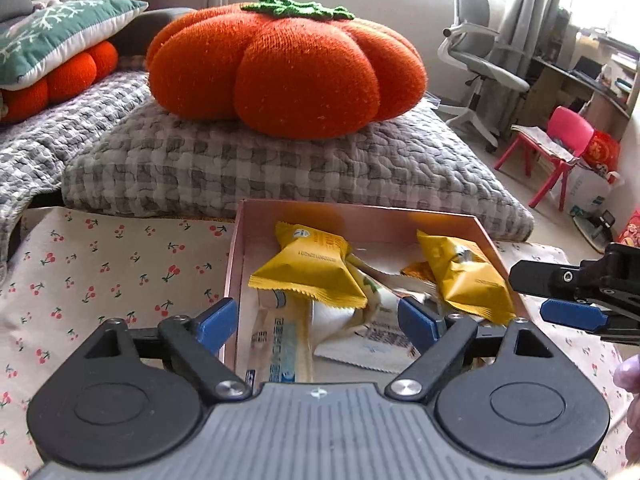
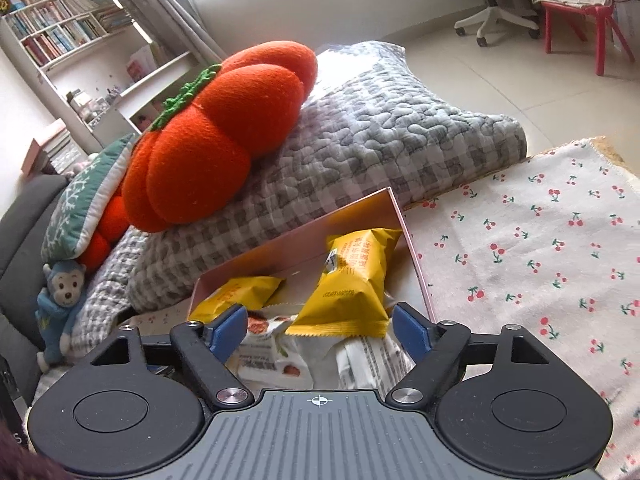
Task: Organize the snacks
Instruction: 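Lower both packs into the box and open both grippers, then withdraw both grippers from the box back toward the snack pile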
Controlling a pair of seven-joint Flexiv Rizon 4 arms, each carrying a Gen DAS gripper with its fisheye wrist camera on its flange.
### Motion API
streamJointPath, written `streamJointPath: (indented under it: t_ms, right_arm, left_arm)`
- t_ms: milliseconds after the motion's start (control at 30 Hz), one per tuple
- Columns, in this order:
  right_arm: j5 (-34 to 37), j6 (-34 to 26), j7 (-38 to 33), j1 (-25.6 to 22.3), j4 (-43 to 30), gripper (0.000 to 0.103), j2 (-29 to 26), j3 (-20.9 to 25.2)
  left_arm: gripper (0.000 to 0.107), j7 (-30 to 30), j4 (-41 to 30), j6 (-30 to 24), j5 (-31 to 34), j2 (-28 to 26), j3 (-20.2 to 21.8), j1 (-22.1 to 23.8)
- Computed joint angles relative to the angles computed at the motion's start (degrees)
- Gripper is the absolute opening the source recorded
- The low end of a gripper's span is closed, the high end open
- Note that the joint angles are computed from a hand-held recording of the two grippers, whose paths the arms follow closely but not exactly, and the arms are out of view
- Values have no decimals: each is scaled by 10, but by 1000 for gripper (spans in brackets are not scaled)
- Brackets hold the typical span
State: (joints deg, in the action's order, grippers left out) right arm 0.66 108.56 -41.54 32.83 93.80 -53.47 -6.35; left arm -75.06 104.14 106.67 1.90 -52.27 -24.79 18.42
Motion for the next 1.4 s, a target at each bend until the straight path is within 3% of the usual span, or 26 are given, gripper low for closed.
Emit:
streamJointPath:
  t_ms: [800, 1067, 1167, 1300, 1400]
  right_arm:
    - [88, 30, -72, 130, 155, 89, 100, -74]
    - [127, 46, -113, 190, 193, 95, 110, -112]
    - [145, 55, -129, 213, 205, 96, 104, -122]
    - [165, 93, -160, 216, 220, 97, 87, -103]
    - [191, 96, -186, 238, 228, 97, 80, -116]
  left_arm:
    - [99, -23, 134, 24, 53, 77, -15, 50]
    - [102, -35, 170, 41, 73, 85, -17, 79]
    - [102, -36, 178, 71, 97, 70, -18, 96]
    - [102, -37, 180, 107, 128, 56, 13, 91]
    - [102, -40, 183, 113, 153, 46, 8, 112]
